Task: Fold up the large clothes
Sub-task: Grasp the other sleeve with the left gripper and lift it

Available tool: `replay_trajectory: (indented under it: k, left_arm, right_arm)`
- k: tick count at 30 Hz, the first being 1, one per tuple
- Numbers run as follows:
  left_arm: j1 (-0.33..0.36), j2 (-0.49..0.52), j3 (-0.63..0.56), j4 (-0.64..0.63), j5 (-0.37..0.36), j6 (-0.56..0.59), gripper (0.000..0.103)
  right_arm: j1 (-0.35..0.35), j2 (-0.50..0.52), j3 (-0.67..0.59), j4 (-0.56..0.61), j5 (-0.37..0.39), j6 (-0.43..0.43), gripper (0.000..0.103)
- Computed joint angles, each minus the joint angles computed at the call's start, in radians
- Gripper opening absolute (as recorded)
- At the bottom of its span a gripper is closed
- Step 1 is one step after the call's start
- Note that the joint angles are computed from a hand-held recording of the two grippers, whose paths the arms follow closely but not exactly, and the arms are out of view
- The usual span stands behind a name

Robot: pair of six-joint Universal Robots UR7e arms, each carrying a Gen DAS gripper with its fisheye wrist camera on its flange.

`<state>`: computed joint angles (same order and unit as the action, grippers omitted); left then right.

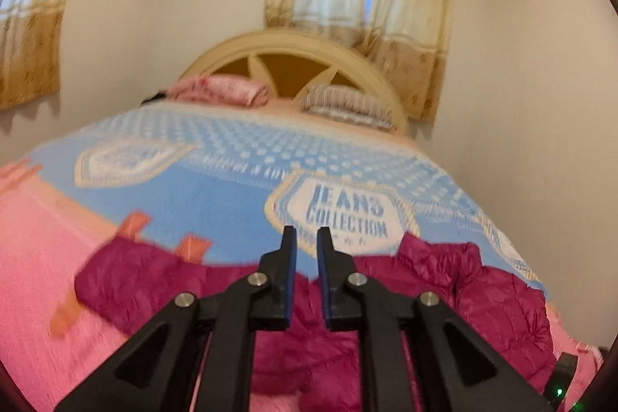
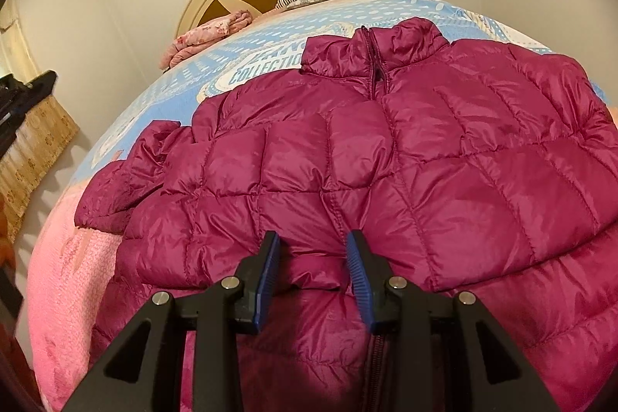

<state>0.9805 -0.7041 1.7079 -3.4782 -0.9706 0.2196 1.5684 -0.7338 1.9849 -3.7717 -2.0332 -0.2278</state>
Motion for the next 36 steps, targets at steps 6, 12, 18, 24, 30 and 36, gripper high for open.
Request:
replay_trajectory:
  k: [6, 12, 18, 24, 30, 36]
  left_arm:
    - [0.057, -0.008, 0.0, 0.021, 0.204, -0.231, 0.1]
    - [0.185, -0.05, -0.087, 0.345, 0.302, -0.658, 0.098]
    - [0.285, 0.002, -0.223, 0.513, 0.107, -0.788, 0.081]
    - [0.265, 0.005, -0.182, 0.401, 0.109, -0.692, 0.014]
    - [0.239, -0.014, -0.139, 0.282, 0.101, -0.55, 0.006]
    - [0.13, 0.0, -0.107, 0.061, 0.054, -0.25, 0.006]
  right_arm:
    - [-0.01, -0.009, 0.01, -0.002, 0.031, 0.016, 0.038]
    - [-0.008, -0.008, 0.007, 0.002, 0.022, 0.006, 0.038]
    - [-0.005, -0.005, 0.002, 0.008, 0.015, 0.003, 0.04]
    - [-0.004, -0.002, 0.0, 0.007, 0.012, 0.004, 0.04]
    - [-0.006, -0.003, 0.001, 0.007, 0.018, 0.005, 0.04]
    - [-0.014, -0.009, 0.01, 0.003, 0.045, 0.016, 0.04]
